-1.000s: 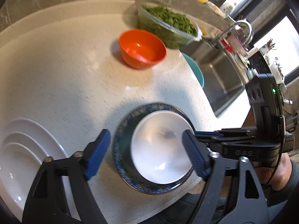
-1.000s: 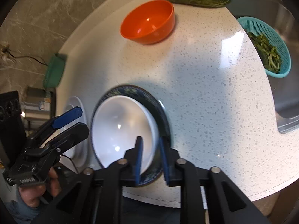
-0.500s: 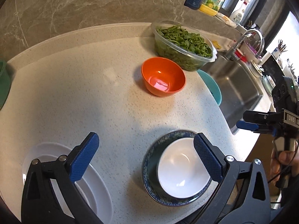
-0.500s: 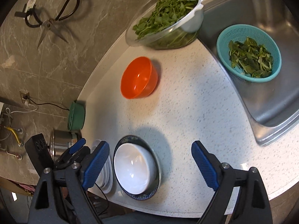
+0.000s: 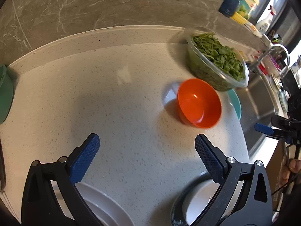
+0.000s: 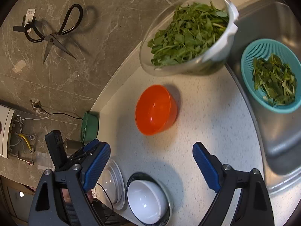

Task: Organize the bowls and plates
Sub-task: 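Move both grippers toward the orange bowl, then close the left gripper on the orange bowl rim while the right gripper grips it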

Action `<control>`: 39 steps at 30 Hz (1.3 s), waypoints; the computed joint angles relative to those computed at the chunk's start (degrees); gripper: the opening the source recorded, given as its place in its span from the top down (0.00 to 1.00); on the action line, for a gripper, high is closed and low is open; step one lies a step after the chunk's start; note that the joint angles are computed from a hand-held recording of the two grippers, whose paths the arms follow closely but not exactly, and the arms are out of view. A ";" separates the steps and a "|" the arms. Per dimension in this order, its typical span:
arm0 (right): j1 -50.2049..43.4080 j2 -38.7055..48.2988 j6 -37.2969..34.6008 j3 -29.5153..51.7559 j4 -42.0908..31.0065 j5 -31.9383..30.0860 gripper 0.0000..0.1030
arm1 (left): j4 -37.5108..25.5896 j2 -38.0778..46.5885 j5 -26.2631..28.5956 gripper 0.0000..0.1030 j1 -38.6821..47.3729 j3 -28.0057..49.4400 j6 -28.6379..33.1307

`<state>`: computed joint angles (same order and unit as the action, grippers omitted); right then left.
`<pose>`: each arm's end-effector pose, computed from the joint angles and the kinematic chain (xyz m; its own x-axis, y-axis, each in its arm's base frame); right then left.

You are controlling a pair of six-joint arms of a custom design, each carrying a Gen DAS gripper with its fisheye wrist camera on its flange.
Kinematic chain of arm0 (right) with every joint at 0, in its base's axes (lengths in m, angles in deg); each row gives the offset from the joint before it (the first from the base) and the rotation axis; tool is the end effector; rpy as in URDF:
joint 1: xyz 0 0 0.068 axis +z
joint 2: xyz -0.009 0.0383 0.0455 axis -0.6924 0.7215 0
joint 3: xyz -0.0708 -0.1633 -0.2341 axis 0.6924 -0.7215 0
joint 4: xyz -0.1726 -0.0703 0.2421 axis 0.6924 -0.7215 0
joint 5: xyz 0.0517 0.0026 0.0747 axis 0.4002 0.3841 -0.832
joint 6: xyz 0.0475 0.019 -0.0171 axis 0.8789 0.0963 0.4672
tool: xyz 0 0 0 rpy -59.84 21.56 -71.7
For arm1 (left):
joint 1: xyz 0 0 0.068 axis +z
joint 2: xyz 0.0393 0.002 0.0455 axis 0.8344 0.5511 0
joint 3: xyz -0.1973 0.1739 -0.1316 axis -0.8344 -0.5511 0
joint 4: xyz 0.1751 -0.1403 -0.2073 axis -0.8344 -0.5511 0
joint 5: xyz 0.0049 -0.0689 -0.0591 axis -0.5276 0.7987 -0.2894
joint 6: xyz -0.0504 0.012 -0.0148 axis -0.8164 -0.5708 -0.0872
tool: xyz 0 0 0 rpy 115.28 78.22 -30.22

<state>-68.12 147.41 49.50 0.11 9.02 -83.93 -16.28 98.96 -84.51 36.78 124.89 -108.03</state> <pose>0.2707 -0.0918 0.1959 -0.9709 0.0380 -0.2364 -0.1605 0.6295 0.7603 0.2457 -0.0885 0.1936 -0.9078 -0.1099 -0.4047 -0.0357 0.9818 -0.1866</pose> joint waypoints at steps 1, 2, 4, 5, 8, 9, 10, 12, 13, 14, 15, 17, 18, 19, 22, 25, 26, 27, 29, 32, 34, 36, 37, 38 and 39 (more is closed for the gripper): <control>0.67 0.92 0.94 0.96 0.60 0.00 0.11 | 0.67 1.55 -0.02 0.00 0.77 0.76 0.87; 1.18 1.83 1.65 1.74 0.99 -0.29 0.11 | 1.27 3.64 0.03 0.00 1.39 1.79 1.84; 2.24 3.83 3.82 3.20 2.12 -0.80 0.11 | 2.97 7.99 0.91 0.00 2.41 3.87 3.57; 2.81 4.82 5.02 3.83 2.95 -1.23 0.11 | 4.10 10.93 1.86 0.00 2.98 5.13 4.38; 4.84 6.95 8.34 4.68 5.97 -1.76 0.12 | 6.17 17.91 4.45 0.01 4.02 8.68 5.30; 5.66 7.61 9.62 4.75 7.11 -1.70 0.15 | 6.57 20.09 4.82 0.02 4.13 10.02 5.68; 6.40 8.20 10.62 4.71 8.08 -1.71 0.16 | 6.98 21.52 4.55 0.02 3.80 10.77 5.85; 7.93 9.20 12.76 4.52 10.22 -1.34 0.18 | 7.82 24.30 4.10 0.02 3.26 12.40 6.25; 8.77 9.54 14.01 4.21 11.52 -1.03 0.20 | 7.81 25.70 4.30 0.02 3.12 13.43 6.62; 9.42 9.83 14.76 4.10 12.28 -0.78 0.20 | 7.66 27.21 4.67 0.03 2.71 14.65 6.82; 10.10 10.10 15.63 3.87 13.24 -0.57 0.21 | 7.86 28.35 4.92 0.03 2.54 15.46 7.24; 11.25 10.36 17.20 3.34 15.36 -0.12 0.26 | 8.08 29.57 5.20 0.03 1.86 16.22 7.50; 11.78 10.55 18.05 3.21 16.36 0.39 0.29 | 8.33 30.33 5.59 0.03 1.81 16.66 7.60; 12.28 11.10 18.83 3.33 17.01 0.81 0.29 | 8.49 31.23 5.73 0.03 1.67 17.27 7.41; 13.00 12.45 20.49 3.77 18.23 1.23 0.29 | 9.84 33.23 6.93 0.03 1.40 17.98 7.01; 13.50 13.44 21.65 4.10 19.19 1.49 0.29 | 10.15 35.35 7.37 0.03 1.13 19.39 7.16; 13.58 13.58 21.91 4.14 19.49 1.62 0.29 | 10.00 35.67 7.31 0.03 1.14 19.68 7.45; 13.69 13.73 22.12 4.22 19.71 1.77 0.29 | 9.99 36.24 7.32 0.04 1.00 20.07 7.68; 13.85 14.24 22.51 4.41 20.11 1.91 0.31 | 10.08 37.11 7.65 0.13 0.98 20.41 8.02; 14.08 14.64 22.98 4.46 20.72 2.05 0.33 | 10.41 38.57 8.64 0.29 1.17 20.95 8.12; 14.33 14.72 22.96 4.26 21.02 2.40 0.35 | 10.69 39.20 9.09 0.31 1.26 21.10 8.07; 14.52 14.74 23.23 3.96 21.46 2.47 0.37 | 11.17 39.60 9.54 0.33 1.36 21.13 8.13; 14.89 14.66 23.66 3.86 21.86 2.71 0.40 | 11.47 39.96 10.12 0.36 1.49 21.30 8.11; 15.14 14.67 23.72 3.83 22.03 3.17 0.42 | 11.53 40.41 10.71 0.42 1.64 21.62 8.07; 15.38 14.75 23.75 3.82 22.19 3.63 0.45 | 11.50 40.76 11.33 0.48 1.80 21.85 7.96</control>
